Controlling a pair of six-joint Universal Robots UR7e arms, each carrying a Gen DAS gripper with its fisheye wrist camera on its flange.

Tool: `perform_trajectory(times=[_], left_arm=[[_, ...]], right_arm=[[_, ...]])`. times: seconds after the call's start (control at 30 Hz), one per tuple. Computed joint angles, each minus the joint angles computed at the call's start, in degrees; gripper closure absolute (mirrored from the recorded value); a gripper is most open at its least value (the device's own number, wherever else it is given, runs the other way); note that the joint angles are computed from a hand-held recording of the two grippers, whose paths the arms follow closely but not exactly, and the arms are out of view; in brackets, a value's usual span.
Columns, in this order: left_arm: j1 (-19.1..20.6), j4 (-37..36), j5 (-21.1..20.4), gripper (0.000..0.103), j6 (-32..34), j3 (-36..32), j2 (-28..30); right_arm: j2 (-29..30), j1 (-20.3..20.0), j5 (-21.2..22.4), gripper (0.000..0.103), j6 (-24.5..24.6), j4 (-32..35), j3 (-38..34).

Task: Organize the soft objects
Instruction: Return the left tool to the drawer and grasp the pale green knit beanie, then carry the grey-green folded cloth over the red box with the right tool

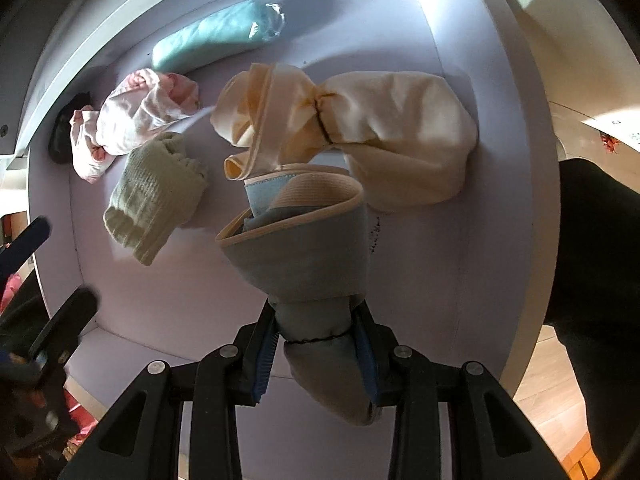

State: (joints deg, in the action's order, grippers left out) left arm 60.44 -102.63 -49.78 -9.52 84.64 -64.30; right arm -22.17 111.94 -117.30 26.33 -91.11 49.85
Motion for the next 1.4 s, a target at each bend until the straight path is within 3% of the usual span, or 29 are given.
perform_trajectory(times=[0.23,0.33,0.4,0.67,0.9,1.03,1.4], left_arm=[[1.5,-0.4,-0.4,0.021,2.5,-2.4,4.7],[2.0,0.7,0.0,0.033,2.3,-2.7,5.8],[2.4,0.3,-0.6,0.048,1.4,-2.6,5.8],[3.7,1.4,-3.4,0.050,0.4,1.4,0.8],[4.7,8.1,-0.5,0.050,-5.9,4.4,-4.5],[5.6,9.7,-0.5,0.051,-12.2,4.4,-6.0],[6.7,10.0,-0.5,0.050,-17.5,4.5,-7.4]], right_arm=[[-0.9,-0.1,-0.7,0.067,0.2,-0.3,1.0],[-1.5,-0.1,-0.9,0.067,0.5,-0.6,1.8],[-1.2,0.0,-1.2,0.067,0.5,-1.1,1.6],[-0.8,0.6,-1.7,0.067,0.3,-0.8,1.3],[0.0,1.4,-1.7,0.067,-0.8,-0.5,0.3],[-0.8,2.2,0.2,0.067,-1.7,-2.7,1.5],[-6.2,3.4,13.4,0.067,-3.1,-10.8,6.6]])
